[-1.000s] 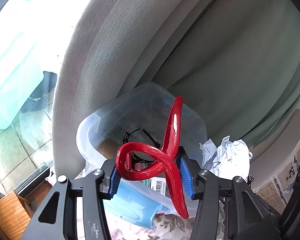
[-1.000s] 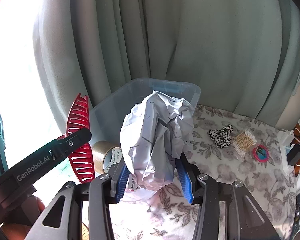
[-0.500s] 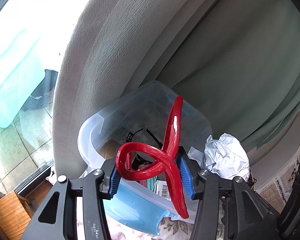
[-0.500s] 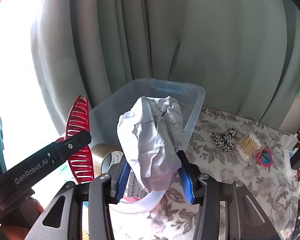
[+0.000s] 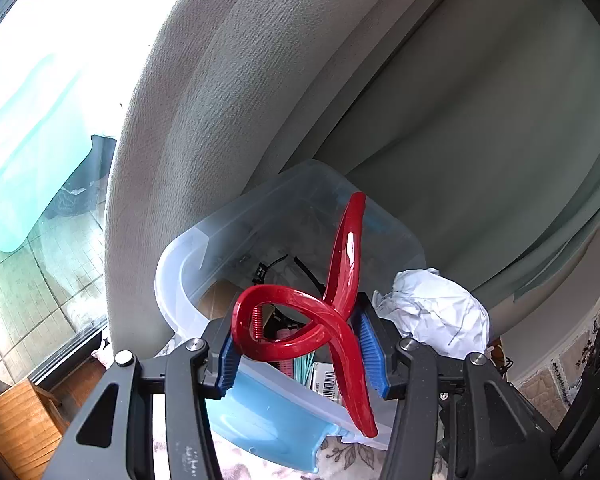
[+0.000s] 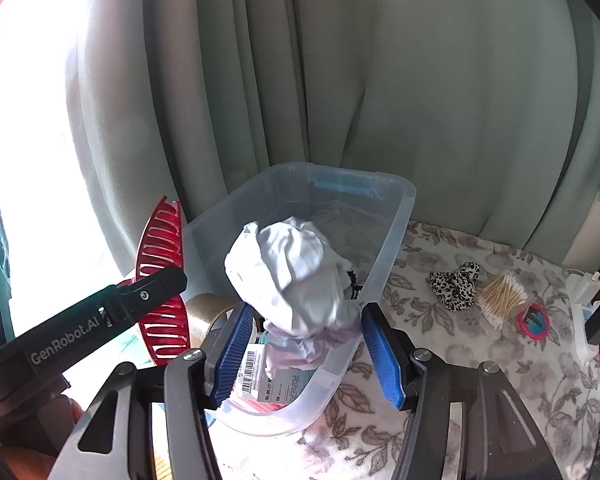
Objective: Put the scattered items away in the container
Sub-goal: 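Lower the claw clip and white bag into the container and open both grippers, then move both grippers back toward the scrunchie and pink mirror on the blanket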
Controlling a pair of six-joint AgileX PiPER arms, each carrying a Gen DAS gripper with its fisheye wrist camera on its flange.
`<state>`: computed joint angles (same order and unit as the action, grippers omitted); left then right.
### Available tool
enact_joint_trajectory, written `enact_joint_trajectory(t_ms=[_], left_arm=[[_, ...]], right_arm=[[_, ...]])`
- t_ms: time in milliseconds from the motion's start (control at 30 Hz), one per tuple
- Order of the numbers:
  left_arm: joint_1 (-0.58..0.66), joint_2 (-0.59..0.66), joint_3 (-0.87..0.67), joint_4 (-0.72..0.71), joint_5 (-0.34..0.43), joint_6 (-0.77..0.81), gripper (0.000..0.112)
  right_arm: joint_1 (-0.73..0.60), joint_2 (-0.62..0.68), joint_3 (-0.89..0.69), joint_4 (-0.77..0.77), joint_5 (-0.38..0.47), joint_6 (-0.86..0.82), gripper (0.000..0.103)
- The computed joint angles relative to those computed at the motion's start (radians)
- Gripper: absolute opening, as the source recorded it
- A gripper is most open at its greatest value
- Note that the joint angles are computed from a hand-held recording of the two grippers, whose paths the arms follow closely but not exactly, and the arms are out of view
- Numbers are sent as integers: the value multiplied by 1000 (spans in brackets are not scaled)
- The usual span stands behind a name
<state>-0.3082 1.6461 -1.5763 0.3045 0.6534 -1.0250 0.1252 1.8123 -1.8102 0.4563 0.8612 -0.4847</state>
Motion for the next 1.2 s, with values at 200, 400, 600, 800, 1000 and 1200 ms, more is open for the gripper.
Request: enact_joint_trajectory(t_ms=[200,400,600,800,1000,1200], left_arm=[[-7,0,-9,13,20,-5,53],[-29,23,-26,42,23,-32,53],[-34,49,-50,52,25,-30,53],[-38,49,-61,61,40,-14,54],[-72,60,-100,90,76,-20,54],[-113,60,-120,126,105,-30,54]], right_arm=[[-4,3,-1,1,-4,-6,61],[-11,12,-15,3,3,-5,61],[-20,8,-19,11,11,-11,61],[-33,-9,-12,22,19,-8,61],[-56,-27,-6,38,33,-9,62],[-90,-56,10,71,48,-16,61]])
